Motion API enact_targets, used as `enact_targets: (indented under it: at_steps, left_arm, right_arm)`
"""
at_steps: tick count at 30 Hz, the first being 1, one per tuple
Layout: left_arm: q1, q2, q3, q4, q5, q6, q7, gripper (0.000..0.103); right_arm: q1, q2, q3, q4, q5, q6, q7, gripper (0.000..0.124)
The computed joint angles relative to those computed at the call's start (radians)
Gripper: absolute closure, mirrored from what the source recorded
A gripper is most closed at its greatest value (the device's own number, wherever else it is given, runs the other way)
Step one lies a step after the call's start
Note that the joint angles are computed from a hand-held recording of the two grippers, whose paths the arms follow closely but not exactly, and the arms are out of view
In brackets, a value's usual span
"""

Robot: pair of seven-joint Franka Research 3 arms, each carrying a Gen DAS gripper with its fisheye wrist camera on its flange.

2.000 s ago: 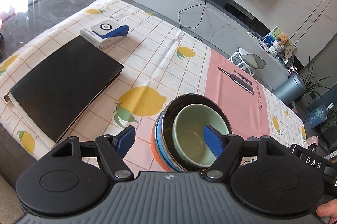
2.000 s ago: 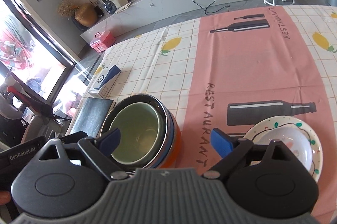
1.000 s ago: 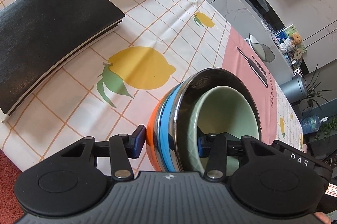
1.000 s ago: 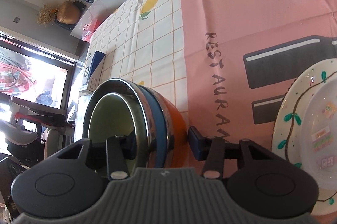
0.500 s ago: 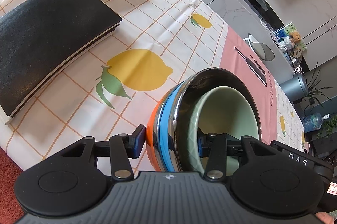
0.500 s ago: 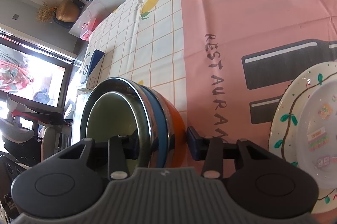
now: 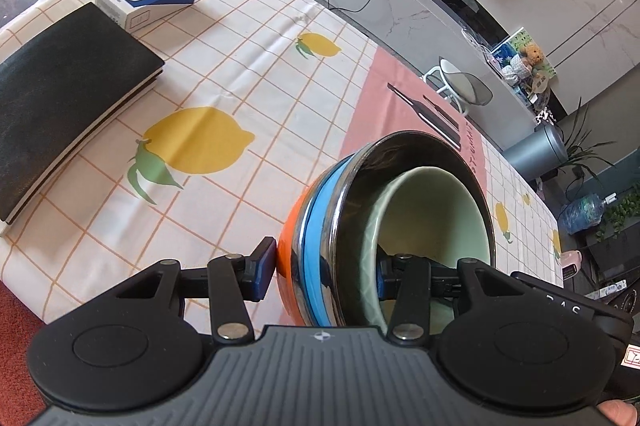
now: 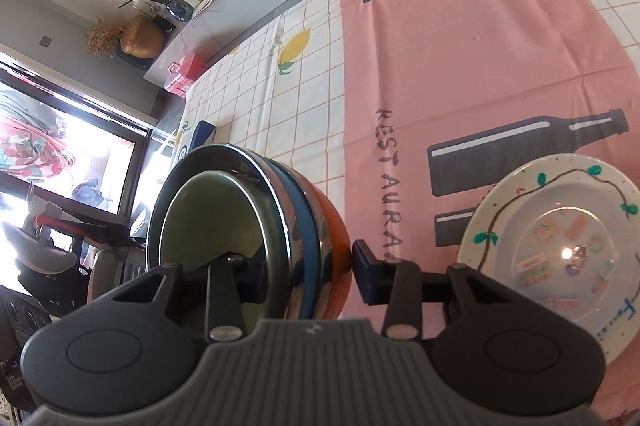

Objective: Organize plates and bowls
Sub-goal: 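Lift the bowl stack with the left gripper and lower it onto the painted plate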

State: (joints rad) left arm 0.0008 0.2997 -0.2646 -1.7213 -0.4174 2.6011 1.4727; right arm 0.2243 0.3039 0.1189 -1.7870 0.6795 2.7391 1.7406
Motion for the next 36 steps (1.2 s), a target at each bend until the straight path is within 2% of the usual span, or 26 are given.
enact_targets:
  at_steps: [8,12,16,29,36]
  left_arm:
    - [-0.06,0.021,-0.036,0.04,0.021,-0.023,-0.015,0.052]
    - [-0.078,0.051,-0.059,0.068,-0.006,-0.059,-0.012,0.051]
    - [-0.11,0.091,-0.06,0.112,0.021,-0.091,-0.031,0.052]
    - [-0.146,0.129,-0.05,0.143,0.124,-0.108,-0.096,0.052]
    - [-0.135,0.142,-0.069,0.144,0.108,-0.105,-0.078,0.052]
  right_arm:
    - [-0.035,-0.148,-0.05,-0.145,-0.009,-0.04,-0.001,0.085]
    - [-0.046,-0.216,-0.086,-0.211,-0.08,-0.076,0.049,0.085]
    - [-0.067,-0.264,-0.107,-0.271,-0.108,-0.099,0.07,0.085]
    - [-0.097,-0.239,-0.112,-0.291,-0.025,-0.113,-0.014,0.087]
    - [-0.097,-0.243,-0.115,-0.301,-0.067,-0.103,0.014,0.087]
